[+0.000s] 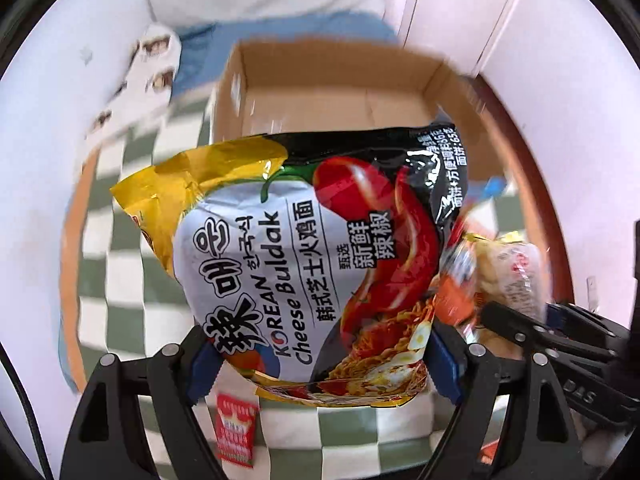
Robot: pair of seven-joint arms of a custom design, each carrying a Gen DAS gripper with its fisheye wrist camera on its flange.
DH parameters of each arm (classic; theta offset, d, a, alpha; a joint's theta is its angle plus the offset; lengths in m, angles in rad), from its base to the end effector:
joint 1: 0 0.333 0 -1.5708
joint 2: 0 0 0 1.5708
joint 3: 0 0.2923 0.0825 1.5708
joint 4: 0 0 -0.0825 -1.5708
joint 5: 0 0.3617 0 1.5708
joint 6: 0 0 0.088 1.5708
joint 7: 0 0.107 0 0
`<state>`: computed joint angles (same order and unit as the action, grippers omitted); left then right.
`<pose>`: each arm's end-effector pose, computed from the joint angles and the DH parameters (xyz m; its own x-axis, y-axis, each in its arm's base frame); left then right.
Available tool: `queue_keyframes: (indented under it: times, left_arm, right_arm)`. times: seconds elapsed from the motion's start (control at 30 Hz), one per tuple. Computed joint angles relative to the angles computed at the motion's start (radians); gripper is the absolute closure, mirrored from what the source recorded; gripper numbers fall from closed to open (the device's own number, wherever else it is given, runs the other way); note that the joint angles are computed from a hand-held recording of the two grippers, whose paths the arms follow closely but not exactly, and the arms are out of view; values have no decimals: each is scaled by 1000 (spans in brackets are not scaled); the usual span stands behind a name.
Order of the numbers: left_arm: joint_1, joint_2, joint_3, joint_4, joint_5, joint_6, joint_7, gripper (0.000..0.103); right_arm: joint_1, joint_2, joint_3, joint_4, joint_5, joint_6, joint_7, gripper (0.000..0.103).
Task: Organize snacks
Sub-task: 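Carry both bags into the cardboard box and open both tools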
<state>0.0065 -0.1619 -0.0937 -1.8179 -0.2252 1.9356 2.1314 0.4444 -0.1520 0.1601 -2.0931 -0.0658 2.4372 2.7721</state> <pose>0.5126 -0.0637 0.6087 -0.5673 -0.8228 0.0337 -0.7815 0.5250 -0.3370 0.4365 0.3059 0.5271 -0.4323 -0.8037 -0.4088 -0.7940 0.5542 -0.2498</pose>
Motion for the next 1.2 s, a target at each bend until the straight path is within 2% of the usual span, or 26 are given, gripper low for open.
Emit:
queue_keyframes:
  times: [0.03, 0.17, 0.33, 0.47, 0.6, 0.77, 0.9, 1.0, 1.03, 1.07, 1.13, 1.2]
  left_arm:
    - [-4, 24, -1, 49, -14, -7, -1, 19]
    - [5, -2, 20, 78, -70, -53, 42, 19]
    - [2, 33, 6, 94, -40, -75, 27, 19]
    - [-18, 224, -23, 253, 35, -115, -25, 19]
    - [-58, 371, -41, 369, 123, -160, -65, 19]
    - [-97, 413, -46, 363, 189, -139, -102, 19]
    - [-117, 476, -48, 421, 194, -197, -135, 19]
    - [-120, 542, -39, 490, 203, -239, -161, 18]
    - [-120, 545, -39, 491, 201, -238, -169, 18]
    - [-116, 537, -37, 476, 192, -226, -182, 18]
    - [-107, 538, -36, 469, 180, -216, -185, 16]
    - [-98, 518, -35, 447, 168, -211, -188, 11]
  right_arm:
    - [-11, 12, -9, 23, -18, 11, -14, 55]
    - [-62, 72, -44, 119, -80, 45, -69, 55]
    - [-114, 233, -77, 285, -109, 62, -172, 55]
    - [-153, 379, -91, 434, -62, 36, -294, 55]
    - [-196, 489, -91, 523, 8, 29, -394, 55]
    - [-237, 604, -86, 616, 68, 18, -496, 55]
    - [-255, 682, -85, 677, 95, 12, -550, 55]
    - [-275, 744, -77, 735, 127, -7, -589, 48]
    - [-270, 752, -84, 749, 123, -30, -583, 38]
    - [-272, 765, -84, 767, 128, -53, -583, 22]
    - [-293, 760, -65, 743, 171, -24, -606, 9]
    - [-283, 752, -79, 739, 157, -30, -603, 9]
